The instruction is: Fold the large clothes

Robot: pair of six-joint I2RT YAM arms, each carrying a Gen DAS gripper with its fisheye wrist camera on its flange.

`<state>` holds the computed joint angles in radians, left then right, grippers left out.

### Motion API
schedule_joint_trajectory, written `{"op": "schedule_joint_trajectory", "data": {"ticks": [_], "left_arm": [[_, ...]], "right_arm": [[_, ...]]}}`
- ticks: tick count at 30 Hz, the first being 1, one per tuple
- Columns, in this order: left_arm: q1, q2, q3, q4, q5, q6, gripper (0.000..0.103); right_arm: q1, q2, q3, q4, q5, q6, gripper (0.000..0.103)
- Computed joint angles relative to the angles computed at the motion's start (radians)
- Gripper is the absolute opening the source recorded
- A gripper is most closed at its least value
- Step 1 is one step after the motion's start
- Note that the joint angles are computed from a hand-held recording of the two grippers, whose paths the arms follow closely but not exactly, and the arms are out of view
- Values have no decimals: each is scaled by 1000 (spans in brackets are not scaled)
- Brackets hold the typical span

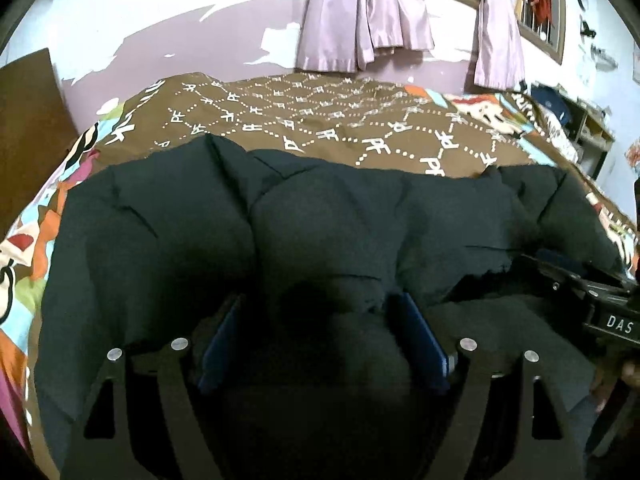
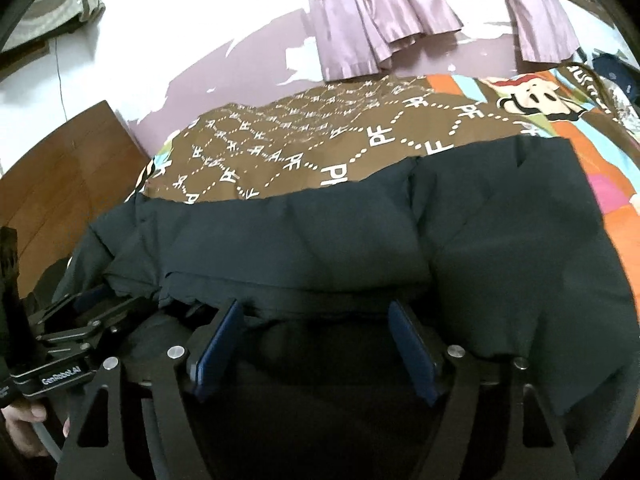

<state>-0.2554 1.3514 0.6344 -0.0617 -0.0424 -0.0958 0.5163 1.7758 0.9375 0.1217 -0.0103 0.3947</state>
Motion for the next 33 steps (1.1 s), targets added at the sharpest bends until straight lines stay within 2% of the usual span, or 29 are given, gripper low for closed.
{"op": "schedule_joint_trajectory", "data": {"ticks": [3, 7, 12, 17, 23, 27, 33], "left_arm": [[2, -40, -18, 2, 5, -22, 74], [12, -74, -25, -7, 25, -34, 75], [17, -97, -21, -36, 51, -38, 87], [25, -146, -40, -48, 72, -73, 101], [104, -243, -57, -91, 166, -198, 101], [148, -317, -38, -172, 217, -248, 101], [113, -462, 10, -338, 197, -275, 101]], "right_arm": [[19, -26, -23, 5, 75, 15, 85], [17, -58, -59, 26, 78, 24, 91], [26, -103, -105, 50, 88, 23, 102], [20, -150, -120, 2, 81, 56, 103], [5, -275, -165, -92, 63, 66, 103], [-23, -395, -202, -175, 48, 93, 103], [-18, -609, -225, -325, 100, 35, 103]]}}
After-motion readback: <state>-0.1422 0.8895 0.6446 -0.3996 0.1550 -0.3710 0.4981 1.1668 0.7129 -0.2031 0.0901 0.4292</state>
